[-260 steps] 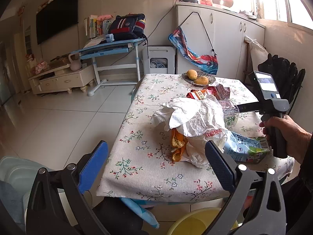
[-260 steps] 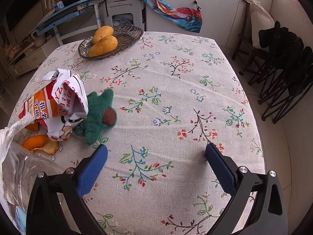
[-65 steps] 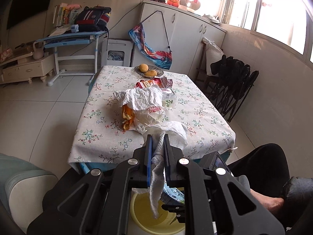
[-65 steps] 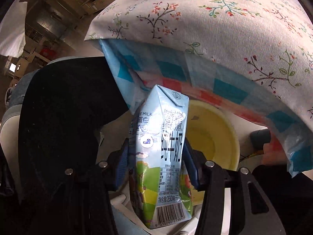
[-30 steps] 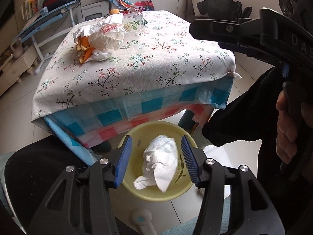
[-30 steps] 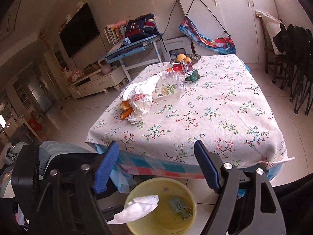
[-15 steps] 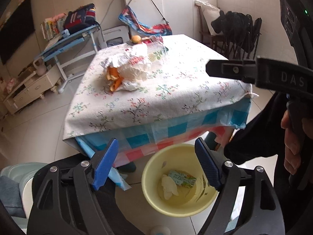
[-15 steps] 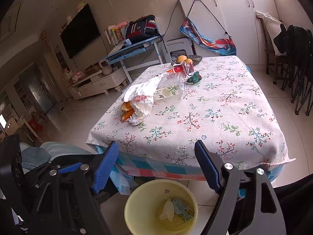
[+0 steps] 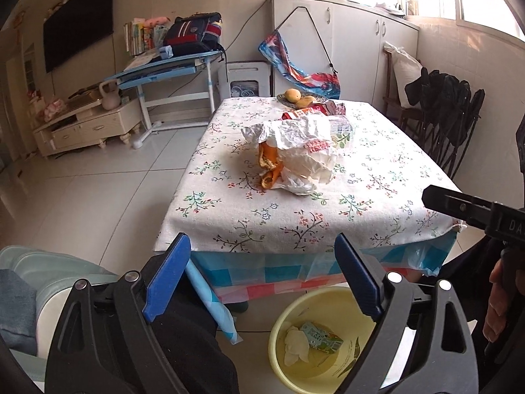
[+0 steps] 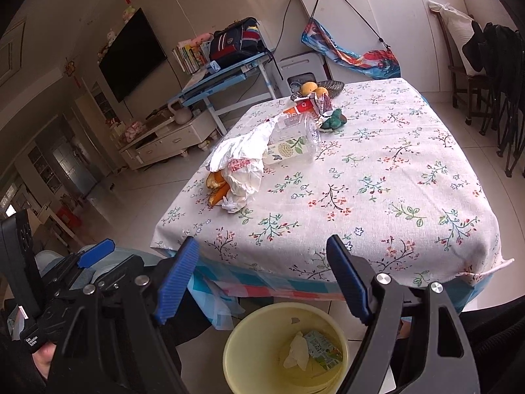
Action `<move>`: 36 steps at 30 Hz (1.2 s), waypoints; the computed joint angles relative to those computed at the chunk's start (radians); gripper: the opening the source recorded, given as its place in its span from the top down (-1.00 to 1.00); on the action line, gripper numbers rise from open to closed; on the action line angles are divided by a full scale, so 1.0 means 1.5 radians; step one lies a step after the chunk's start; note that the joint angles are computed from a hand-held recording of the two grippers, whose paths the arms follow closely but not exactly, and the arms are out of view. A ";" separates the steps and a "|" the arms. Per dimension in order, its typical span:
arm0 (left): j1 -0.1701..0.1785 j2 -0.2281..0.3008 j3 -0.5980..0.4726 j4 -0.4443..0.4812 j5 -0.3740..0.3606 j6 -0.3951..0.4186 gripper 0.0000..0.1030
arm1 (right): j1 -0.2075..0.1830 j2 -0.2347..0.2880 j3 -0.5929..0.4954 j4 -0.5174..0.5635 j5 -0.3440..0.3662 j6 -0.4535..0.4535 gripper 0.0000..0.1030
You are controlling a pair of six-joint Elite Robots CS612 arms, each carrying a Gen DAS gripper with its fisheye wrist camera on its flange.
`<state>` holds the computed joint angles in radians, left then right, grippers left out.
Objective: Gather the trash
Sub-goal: 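Grasp the crumpled red-and-white paper ball with the right gripper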
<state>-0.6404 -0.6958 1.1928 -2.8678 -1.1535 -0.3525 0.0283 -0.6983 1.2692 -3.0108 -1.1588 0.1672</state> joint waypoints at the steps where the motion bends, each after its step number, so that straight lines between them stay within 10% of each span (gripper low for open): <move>1: 0.002 0.001 -0.001 0.001 0.001 -0.004 -0.68 | 0.000 0.002 -0.003 0.006 0.002 -0.002 -0.50; 22: 0.025 0.016 -0.009 0.006 -0.032 -0.083 -0.73 | 0.030 0.148 -0.281 0.195 0.002 -0.008 -0.48; 25: 0.026 0.018 -0.012 0.009 -0.037 -0.088 -0.73 | 0.030 0.175 -0.331 0.227 0.015 0.013 -0.22; 27: 0.027 0.019 -0.014 0.010 -0.040 -0.092 -0.73 | 0.029 0.184 -0.352 0.251 0.027 0.011 0.32; 36: 0.029 0.024 -0.019 0.012 -0.046 -0.096 -0.74 | 0.029 0.123 -0.283 0.221 0.000 -0.154 0.48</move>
<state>-0.5971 -0.6601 1.1644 -2.8492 -1.2231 -0.4969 0.0723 -0.5144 0.8453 -2.6797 -1.1592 -0.0645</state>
